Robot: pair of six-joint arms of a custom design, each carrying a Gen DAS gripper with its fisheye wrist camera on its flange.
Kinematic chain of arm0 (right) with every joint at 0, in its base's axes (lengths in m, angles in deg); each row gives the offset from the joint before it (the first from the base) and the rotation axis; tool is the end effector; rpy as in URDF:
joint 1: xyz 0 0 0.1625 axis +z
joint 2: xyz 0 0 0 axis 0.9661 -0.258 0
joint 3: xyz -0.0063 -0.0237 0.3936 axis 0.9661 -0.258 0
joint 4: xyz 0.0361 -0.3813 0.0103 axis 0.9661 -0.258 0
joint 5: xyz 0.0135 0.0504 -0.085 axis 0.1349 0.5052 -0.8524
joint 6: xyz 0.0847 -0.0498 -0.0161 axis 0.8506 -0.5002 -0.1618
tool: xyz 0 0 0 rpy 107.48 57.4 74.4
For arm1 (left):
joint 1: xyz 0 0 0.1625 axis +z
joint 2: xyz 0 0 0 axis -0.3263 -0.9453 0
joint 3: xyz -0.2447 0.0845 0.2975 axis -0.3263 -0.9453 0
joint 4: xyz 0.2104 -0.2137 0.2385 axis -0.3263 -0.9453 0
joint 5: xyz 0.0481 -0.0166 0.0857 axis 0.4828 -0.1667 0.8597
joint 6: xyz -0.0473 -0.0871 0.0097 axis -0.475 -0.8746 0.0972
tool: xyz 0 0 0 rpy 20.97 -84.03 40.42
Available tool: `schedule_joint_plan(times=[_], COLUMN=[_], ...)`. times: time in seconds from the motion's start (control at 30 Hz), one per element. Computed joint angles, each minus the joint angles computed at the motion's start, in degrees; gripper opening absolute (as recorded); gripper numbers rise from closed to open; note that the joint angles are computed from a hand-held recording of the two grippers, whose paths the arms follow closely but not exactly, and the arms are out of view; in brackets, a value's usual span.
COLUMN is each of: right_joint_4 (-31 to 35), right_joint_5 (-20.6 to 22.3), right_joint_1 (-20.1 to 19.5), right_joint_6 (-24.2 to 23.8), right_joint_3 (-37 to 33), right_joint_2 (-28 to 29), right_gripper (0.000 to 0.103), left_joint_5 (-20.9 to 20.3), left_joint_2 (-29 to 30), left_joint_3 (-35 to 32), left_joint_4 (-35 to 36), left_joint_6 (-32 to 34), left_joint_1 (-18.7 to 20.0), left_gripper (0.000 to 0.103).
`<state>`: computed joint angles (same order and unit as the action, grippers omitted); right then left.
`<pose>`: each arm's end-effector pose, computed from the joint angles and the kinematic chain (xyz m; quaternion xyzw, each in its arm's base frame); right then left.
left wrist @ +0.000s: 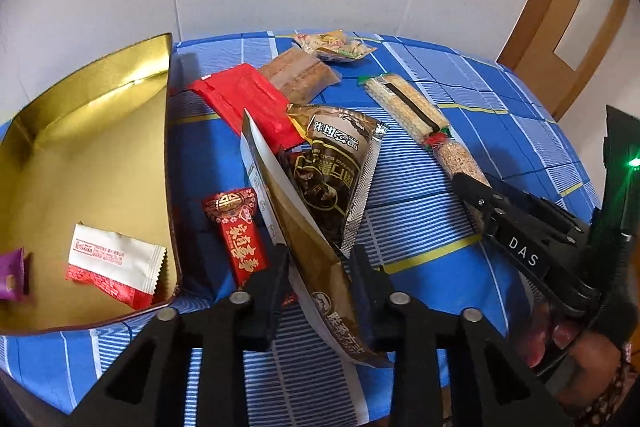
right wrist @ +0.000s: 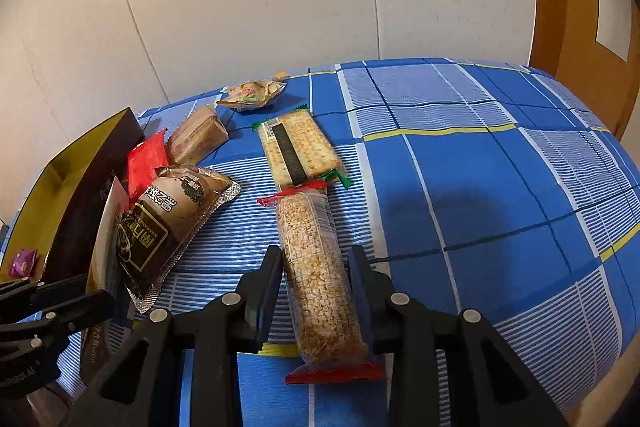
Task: Organize snacks
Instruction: 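Carry the white-and-gold bar into the gold tray and release it with the left gripper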
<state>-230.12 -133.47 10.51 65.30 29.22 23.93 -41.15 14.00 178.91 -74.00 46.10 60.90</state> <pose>0.0487 -0.5417 0.2623 0.0425 -0.8685 0.3931 0.2990 -0.3423 -0.5678 0.0206 0.2586 0.9097 -0.1845 0.2675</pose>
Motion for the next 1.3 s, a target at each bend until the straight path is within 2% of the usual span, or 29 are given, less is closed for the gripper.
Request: schedule_joint_plan(times=[0.1, 0.27, 0.57, 1.1, 1.3], right_joint_4=[0.63, 0.12, -0.91, -1.67, -1.79], right_joint_5=[0.37, 1.01, 0.65, 0.44, 0.36], right_joint_1=[-0.21, -0.34, -0.16, -0.07, -0.06], right_joint_6=[0.43, 0.29, -0.16, -0.13, -0.18], right_joint_3=[-0.15, 0.07, -0.01, 0.11, 0.08], right_joint_2=[-0.11, -0.03, 0.46, 0.77, 0.86], right_gripper=[0.035, 0.034, 0.033, 0.033, 0.033], left_joint_5=[-0.27, 0.87, 0.41, 0.03, 2.01], left_joint_2=[0.87, 0.68, -2.54, -6.75, -7.97], left_joint_3=[-0.73, 0.92, 4.31, 8.54, 9.66], left_joint_4=[1.30, -1.19, -4.60, -9.56, -11.18], left_joint_6=[-0.10, 1.11, 2.49, 3.15, 3.46], left_joint_1=[0.18, -0.39, -0.91, -1.09, -1.35], left_gripper=[0.038, 0.027, 0.019, 0.018, 0.018])
